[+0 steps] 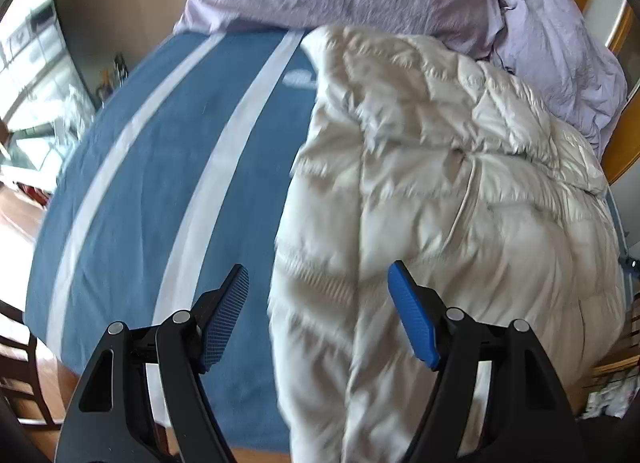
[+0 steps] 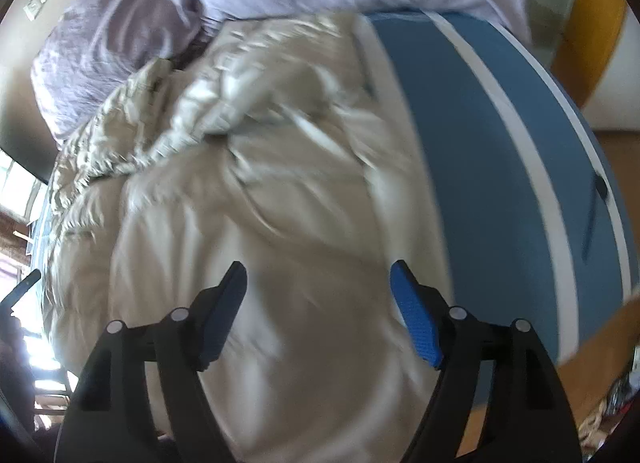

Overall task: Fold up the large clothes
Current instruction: 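Grasp the jacket hem with both grippers, then lift the hem with both grippers and fold it toward the collar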

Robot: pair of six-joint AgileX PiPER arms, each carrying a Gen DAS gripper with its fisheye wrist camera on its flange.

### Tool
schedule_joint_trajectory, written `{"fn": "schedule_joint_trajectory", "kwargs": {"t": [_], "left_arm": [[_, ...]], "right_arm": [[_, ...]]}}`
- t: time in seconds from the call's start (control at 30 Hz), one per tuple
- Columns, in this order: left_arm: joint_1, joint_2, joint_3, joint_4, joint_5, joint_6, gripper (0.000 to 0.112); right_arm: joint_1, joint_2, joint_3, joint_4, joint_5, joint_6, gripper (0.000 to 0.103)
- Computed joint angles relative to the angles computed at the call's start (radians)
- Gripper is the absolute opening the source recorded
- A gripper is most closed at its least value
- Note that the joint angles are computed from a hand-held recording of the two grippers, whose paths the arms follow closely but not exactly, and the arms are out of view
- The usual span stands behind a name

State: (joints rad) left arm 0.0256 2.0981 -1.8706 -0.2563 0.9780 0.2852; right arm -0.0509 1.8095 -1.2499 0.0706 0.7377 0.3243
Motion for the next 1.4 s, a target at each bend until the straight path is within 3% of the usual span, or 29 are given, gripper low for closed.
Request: {"fn": "schedule_joint_trajectory", "kwargs": {"t": [0.23, 0.53, 0.7, 0.9, 1.07, 1.2, 1.4], "left_arm": [[0.036, -0.049, 0.148, -0.052, -0.024, 0.075, 0.073], [0.029, -0.100, 0.277, -0.122, -0.053, 0.141, 0.071], [0.024, -0.120, 0.311, -0.143, -0.062, 0.164, 0.065], [0.033, -0.132, 0.334, -0.182, -0.064, 0.179, 0.053], [0.029, -0.136, 0.337, -0.199, -0.069, 0.175, 0.032], [0.037, -0.144, 0.330, -0.228, -0.066, 0.177, 0.015], [0.042, -0.159, 0.274, -0.271, -0.043, 0.191, 0.009]], "right_arm": [[-0.101, -0.103, 0.176, 0.124, 0.008, -0.128, 0.079], [-0.102, -0.140, 0.284, 0.213, -0.010, -0.216, 0.079], [-0.105, -0.173, 0.336, 0.265, -0.039, -0.284, 0.077], [-0.088, -0.200, 0.370, 0.285, -0.077, -0.305, 0.053], [-0.077, -0.224, 0.397, 0.289, -0.123, -0.302, 0.020], [-0.036, -0.250, 0.400, 0.208, -0.145, -0.225, 0.012], [0.004, -0.280, 0.373, 0.115, -0.155, -0.119, 0.010]]}}
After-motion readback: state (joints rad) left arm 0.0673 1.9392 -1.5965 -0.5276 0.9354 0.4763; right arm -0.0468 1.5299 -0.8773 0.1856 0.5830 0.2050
